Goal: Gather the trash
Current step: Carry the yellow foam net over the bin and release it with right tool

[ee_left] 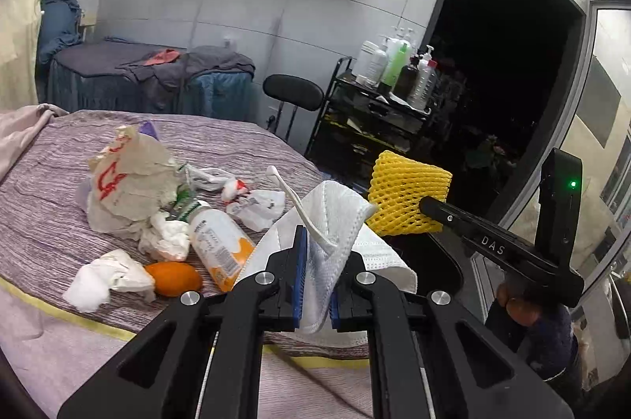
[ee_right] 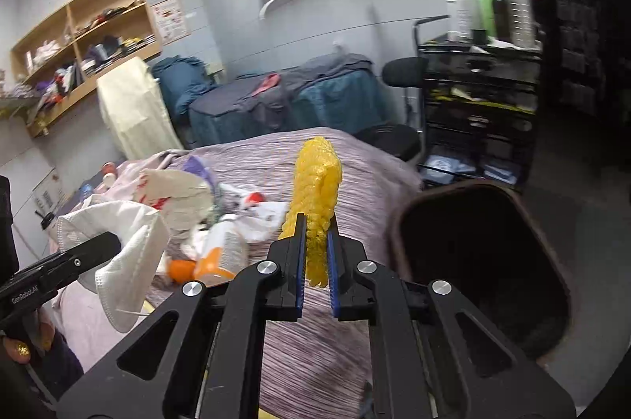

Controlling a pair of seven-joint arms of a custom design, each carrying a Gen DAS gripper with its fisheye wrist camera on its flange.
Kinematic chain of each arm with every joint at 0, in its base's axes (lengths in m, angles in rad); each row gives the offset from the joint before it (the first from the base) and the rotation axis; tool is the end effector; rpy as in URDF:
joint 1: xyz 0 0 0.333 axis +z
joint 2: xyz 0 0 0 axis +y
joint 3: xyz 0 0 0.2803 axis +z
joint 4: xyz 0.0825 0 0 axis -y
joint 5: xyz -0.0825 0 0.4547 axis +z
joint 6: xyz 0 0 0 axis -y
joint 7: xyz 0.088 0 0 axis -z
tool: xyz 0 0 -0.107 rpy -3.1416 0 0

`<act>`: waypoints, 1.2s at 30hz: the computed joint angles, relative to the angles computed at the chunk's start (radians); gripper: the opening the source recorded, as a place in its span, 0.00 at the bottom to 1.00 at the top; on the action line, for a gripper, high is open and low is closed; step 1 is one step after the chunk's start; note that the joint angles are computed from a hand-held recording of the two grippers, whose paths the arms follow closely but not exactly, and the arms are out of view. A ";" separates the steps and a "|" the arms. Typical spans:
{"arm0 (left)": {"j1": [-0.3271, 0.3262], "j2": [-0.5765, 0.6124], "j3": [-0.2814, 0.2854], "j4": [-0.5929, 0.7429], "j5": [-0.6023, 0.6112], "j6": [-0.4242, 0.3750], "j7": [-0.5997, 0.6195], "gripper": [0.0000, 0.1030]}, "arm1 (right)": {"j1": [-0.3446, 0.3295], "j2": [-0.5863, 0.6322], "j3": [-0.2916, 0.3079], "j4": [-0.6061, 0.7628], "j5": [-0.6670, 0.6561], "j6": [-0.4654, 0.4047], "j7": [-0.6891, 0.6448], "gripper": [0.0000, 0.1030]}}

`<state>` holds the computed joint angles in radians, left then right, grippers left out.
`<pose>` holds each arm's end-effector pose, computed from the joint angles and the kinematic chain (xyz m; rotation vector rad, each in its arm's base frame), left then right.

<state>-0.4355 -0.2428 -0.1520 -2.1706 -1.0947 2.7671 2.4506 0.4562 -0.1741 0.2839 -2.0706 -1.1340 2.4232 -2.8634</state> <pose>0.5168 -0.3033 0.5153 -1.2044 2.3031 -1.4928 0.4577 0.4208 0.5058 -1.2082 1.7985 -0.7682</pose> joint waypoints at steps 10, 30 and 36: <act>-0.012 0.065 -0.043 0.062 0.030 -0.069 -0.003 0.09 | -0.035 -0.203 0.042 -0.227 0.120 -0.103 0.076 0.10; 0.006 0.232 -0.145 0.210 0.215 -0.152 -0.121 0.09 | -0.093 -0.180 0.039 -0.334 0.291 -0.084 0.088 0.40; 0.012 0.255 -0.164 0.225 0.273 -0.147 -0.150 0.09 | -0.081 -0.187 0.043 -0.339 0.283 -0.126 0.117 0.56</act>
<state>-0.4231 0.0119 -0.3164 -1.9454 -0.8218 2.6204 2.3006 0.3750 -0.3616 0.3269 -2.4098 -0.8508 2.2972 -2.7466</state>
